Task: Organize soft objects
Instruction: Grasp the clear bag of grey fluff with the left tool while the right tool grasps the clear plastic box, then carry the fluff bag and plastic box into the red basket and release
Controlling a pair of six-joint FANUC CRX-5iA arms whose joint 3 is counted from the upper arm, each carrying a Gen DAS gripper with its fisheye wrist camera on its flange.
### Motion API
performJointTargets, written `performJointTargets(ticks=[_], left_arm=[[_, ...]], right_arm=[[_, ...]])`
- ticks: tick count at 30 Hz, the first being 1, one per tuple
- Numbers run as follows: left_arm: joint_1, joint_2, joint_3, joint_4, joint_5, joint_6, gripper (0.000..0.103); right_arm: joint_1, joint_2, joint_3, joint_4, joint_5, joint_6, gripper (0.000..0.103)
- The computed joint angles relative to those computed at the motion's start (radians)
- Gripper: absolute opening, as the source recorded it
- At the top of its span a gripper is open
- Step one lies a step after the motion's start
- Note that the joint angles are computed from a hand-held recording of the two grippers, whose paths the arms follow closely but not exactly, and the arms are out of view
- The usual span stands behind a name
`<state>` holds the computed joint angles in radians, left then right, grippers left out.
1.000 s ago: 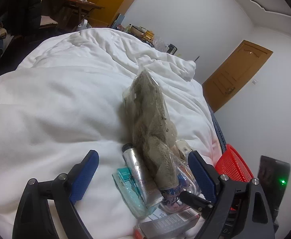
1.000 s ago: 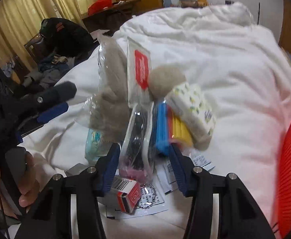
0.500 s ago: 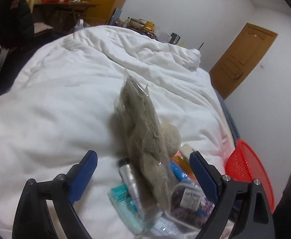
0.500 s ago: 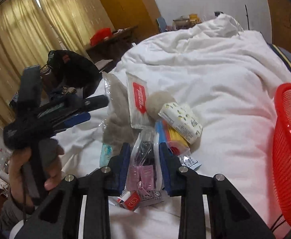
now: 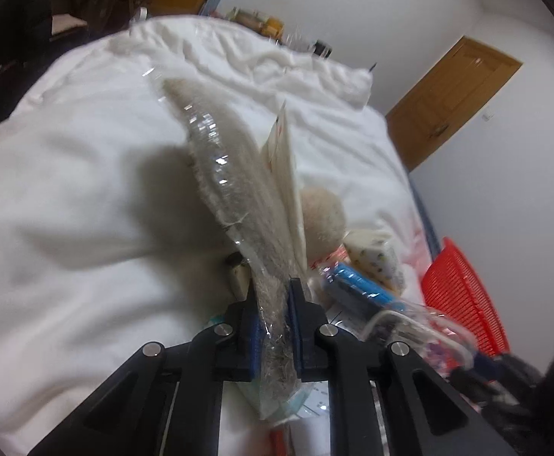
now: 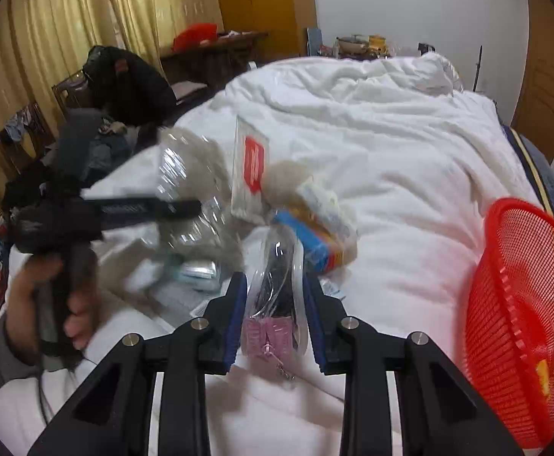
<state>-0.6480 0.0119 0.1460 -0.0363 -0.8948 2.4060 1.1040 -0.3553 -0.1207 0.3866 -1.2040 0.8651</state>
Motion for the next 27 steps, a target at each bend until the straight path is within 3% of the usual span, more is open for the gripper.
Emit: performJointTargets(ticks=[3, 5, 8, 13, 16, 21, 24, 27], left_arm=[[-0.025, -0.039, -0.018, -0.062, 0.046, 0.046, 0.011], [-0.019, -0.064, -0.048, -0.039, 0.087, 0.041, 0.011], [-0.048, -0.069, -0.019, -0.111, 0.070, 0.078, 0.011], [-0.051, -0.082, -0.028, -0.098, 0.112, 0.061, 0.011], [-0.035, -0.083, -0.045, -0.038, 0.137, 0.011, 0.011], [-0.048, -0.063, -0.008, -0.049, 0.116, -0.006, 0.011], [-0.060, -0.063, -0.002, -0.055, 0.120, -0.022, 0.011], [-0.074, -0.052, 0.026, -0.090, 0.097, -0.020, 0.011]], right_arm=[[-0.040, 0.021, 0.015, -0.074, -0.003, 0.033, 0.029], [-0.073, 0.031, 0.030, -0.144, -0.007, 0.067, 0.029], [-0.099, 0.028, 0.030, -0.189, -0.004, 0.076, 0.029], [-0.066, 0.010, 0.005, -0.144, 0.005, 0.039, 0.028], [-0.045, -0.024, -0.018, -0.095, 0.042, -0.002, 0.027], [-0.030, -0.076, -0.038, -0.035, 0.097, -0.063, 0.027], [-0.030, -0.063, -0.012, -0.032, 0.062, -0.042, 0.027], [-0.012, -0.021, 0.032, -0.030, -0.050, 0.037, 0.028]])
